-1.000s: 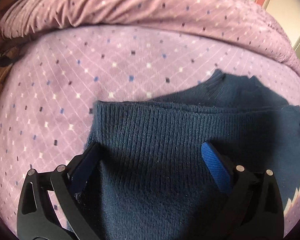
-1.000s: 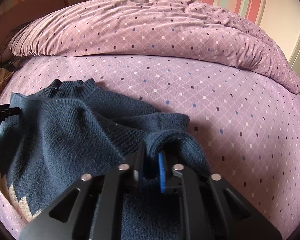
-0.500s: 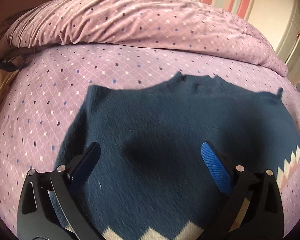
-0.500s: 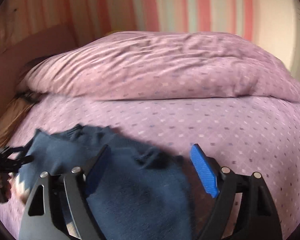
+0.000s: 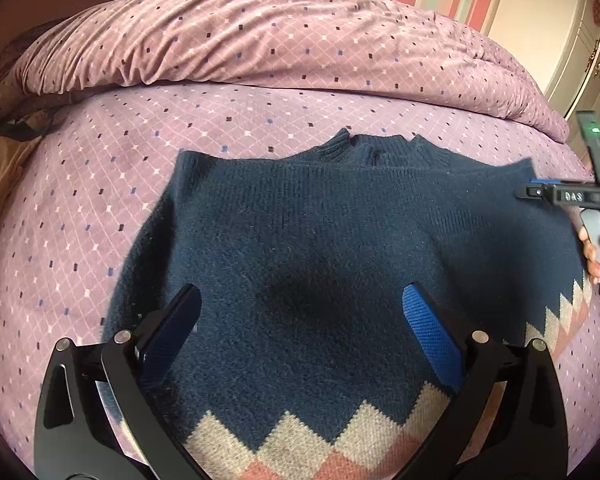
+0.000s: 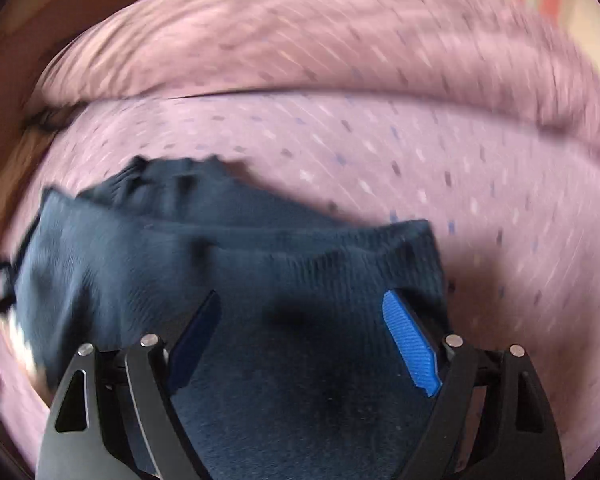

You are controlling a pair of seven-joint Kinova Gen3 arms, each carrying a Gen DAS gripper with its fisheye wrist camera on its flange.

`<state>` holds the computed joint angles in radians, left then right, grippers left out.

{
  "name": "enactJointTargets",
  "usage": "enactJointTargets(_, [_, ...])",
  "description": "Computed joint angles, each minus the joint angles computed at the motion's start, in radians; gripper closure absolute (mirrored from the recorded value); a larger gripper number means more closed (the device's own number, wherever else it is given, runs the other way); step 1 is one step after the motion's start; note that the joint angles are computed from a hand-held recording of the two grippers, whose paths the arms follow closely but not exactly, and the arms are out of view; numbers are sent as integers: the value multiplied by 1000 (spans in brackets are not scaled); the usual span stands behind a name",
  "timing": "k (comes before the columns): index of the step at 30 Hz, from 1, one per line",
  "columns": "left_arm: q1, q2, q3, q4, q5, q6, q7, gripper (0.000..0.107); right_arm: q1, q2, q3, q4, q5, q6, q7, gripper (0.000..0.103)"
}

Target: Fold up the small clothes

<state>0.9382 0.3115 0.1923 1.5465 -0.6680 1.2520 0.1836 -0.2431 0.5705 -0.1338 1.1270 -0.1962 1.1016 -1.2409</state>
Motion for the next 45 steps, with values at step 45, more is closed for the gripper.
enactJointTargets(45, [83, 178, -80, -247, 152, -12, 42, 8, 69, -428, 16, 723, -167, -419, 173, 1])
